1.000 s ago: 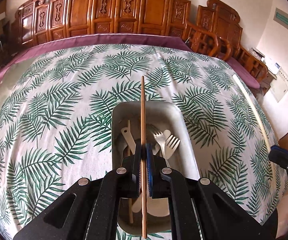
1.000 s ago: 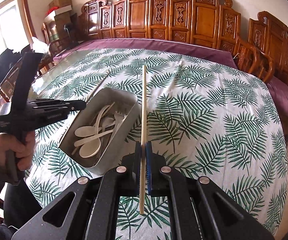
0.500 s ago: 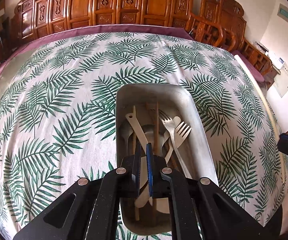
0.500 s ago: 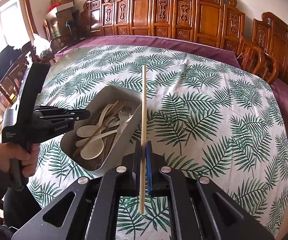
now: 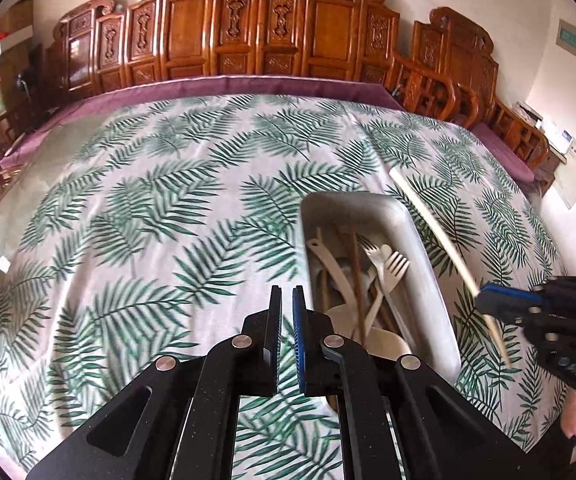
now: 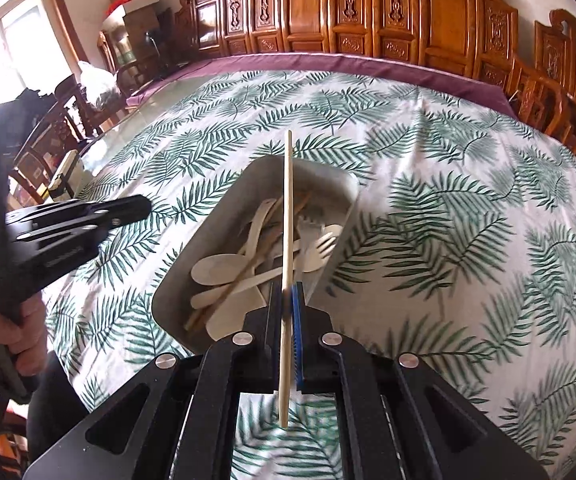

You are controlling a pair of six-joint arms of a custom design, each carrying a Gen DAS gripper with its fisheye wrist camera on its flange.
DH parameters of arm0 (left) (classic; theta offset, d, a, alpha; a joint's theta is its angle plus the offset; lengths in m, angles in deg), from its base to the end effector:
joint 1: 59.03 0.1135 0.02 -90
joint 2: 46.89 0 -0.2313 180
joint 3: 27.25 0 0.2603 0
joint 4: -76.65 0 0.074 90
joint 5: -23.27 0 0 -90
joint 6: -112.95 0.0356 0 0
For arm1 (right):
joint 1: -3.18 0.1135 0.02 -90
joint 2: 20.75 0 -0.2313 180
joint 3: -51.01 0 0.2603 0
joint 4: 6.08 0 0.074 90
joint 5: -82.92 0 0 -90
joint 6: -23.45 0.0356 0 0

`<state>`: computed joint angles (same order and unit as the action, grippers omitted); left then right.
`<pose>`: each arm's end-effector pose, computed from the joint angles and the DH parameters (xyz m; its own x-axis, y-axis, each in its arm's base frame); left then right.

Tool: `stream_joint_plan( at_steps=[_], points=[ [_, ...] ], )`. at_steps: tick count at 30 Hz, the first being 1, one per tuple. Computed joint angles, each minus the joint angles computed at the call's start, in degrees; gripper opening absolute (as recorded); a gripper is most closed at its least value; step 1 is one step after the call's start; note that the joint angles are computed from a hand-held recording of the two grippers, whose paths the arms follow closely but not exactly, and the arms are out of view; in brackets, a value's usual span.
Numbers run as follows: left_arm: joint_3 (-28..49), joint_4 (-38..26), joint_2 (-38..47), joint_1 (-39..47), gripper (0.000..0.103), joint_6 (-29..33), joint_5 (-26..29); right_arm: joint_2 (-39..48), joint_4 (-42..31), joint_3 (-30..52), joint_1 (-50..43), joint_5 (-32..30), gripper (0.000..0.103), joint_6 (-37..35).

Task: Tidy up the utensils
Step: 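Lower the held wooden chopstick into the grey tray and open the right tool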

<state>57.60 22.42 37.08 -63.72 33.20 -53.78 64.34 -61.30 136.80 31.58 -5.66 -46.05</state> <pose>0.3191 -0.0342 0.2603 -0.7489 0.2354 -0.6194 0.3519 0.9334 -0.0707 0.2855 0.1534 0.2579 -0.8330 -0.0524 -0.5507 -0.1827 0.9657 0.1844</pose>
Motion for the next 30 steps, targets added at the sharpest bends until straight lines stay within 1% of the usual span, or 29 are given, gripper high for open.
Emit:
stream_joint_plan(
  at_steps=[5, 9, 14, 23, 30],
  points=[
    [0.0, 0.0, -1.4, 2.6, 0.005, 1.5, 1.1, 4.9, 1.4, 3.2, 1.0, -0.9, 0.006, 2.8],
    [-0.5, 0.0, -2.5, 3.9, 0.005, 2.4, 1.8, 8.6, 2.1, 5.6, 1.3, -2.8, 0.006, 4.7],
    [-0.5, -0.2, -2.4, 5.1, 0.005, 2.7, 2.6, 12.8, 1.5, 8.5, 1.4, -2.5, 0.006, 5.7],
    [-1.6, 0.0, -2.9, 5.4, 0.005, 2.7, 2.8, 15.7, 0.8, 9.8, 0.9, -1.7, 0.006, 4.9],
    [-2.2, 0.2, -3.2, 4.8, 0.005, 2.8, 2.6, 15.9, 2.0, 9.7, 1.1, -1.4, 0.007, 3.8]
  ],
)
